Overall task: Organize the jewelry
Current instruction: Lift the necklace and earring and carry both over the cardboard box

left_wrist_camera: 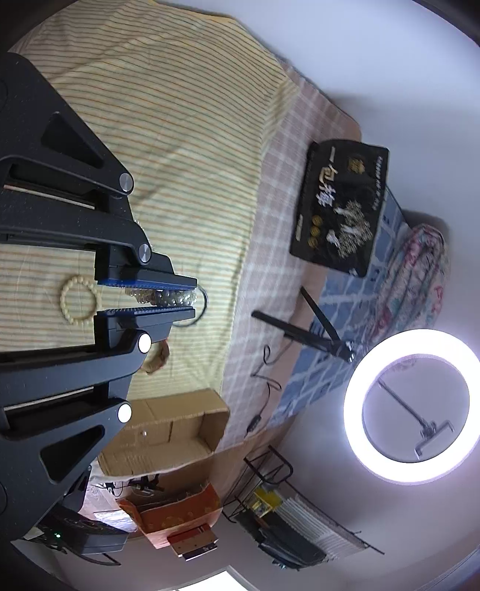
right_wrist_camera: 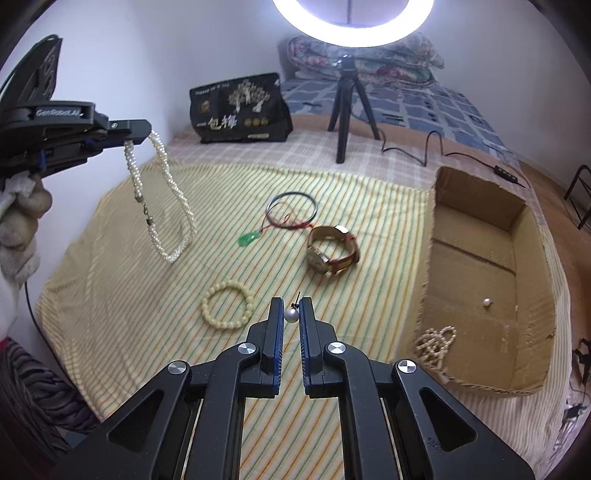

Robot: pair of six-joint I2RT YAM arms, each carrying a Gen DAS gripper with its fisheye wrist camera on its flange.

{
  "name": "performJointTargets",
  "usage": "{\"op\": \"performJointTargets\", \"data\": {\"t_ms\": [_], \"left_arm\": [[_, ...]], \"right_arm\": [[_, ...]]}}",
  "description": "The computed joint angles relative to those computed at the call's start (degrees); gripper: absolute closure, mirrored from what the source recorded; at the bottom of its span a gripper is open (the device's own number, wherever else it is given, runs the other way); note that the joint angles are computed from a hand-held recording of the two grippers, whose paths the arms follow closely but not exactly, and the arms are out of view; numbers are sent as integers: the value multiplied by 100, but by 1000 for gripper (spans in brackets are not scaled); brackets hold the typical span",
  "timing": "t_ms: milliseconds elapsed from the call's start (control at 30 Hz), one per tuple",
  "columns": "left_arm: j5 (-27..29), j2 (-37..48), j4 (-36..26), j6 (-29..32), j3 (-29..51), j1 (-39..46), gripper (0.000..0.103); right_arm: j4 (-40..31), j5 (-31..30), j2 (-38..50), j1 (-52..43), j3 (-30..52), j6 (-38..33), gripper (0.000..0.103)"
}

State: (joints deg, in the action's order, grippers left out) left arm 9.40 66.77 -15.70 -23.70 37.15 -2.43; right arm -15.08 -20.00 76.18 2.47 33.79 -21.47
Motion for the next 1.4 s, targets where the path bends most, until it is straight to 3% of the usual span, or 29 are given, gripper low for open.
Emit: {"op": "performJointTargets", "data": {"t_ms": [267,567,1400], "left_arm": [[-229,-76,-53,-181,359,-633,97],[-478,393,70,-355,921,-1408,97],[-866,3125,-71,-411,4080,-3077,97]], "right_arm": [[-182,-263,-12,-588,266,-119,96],[-470,-652,172,-1436,703,-407,96],[-863,-929,1120,-2729,1501,-1017,96]]}}
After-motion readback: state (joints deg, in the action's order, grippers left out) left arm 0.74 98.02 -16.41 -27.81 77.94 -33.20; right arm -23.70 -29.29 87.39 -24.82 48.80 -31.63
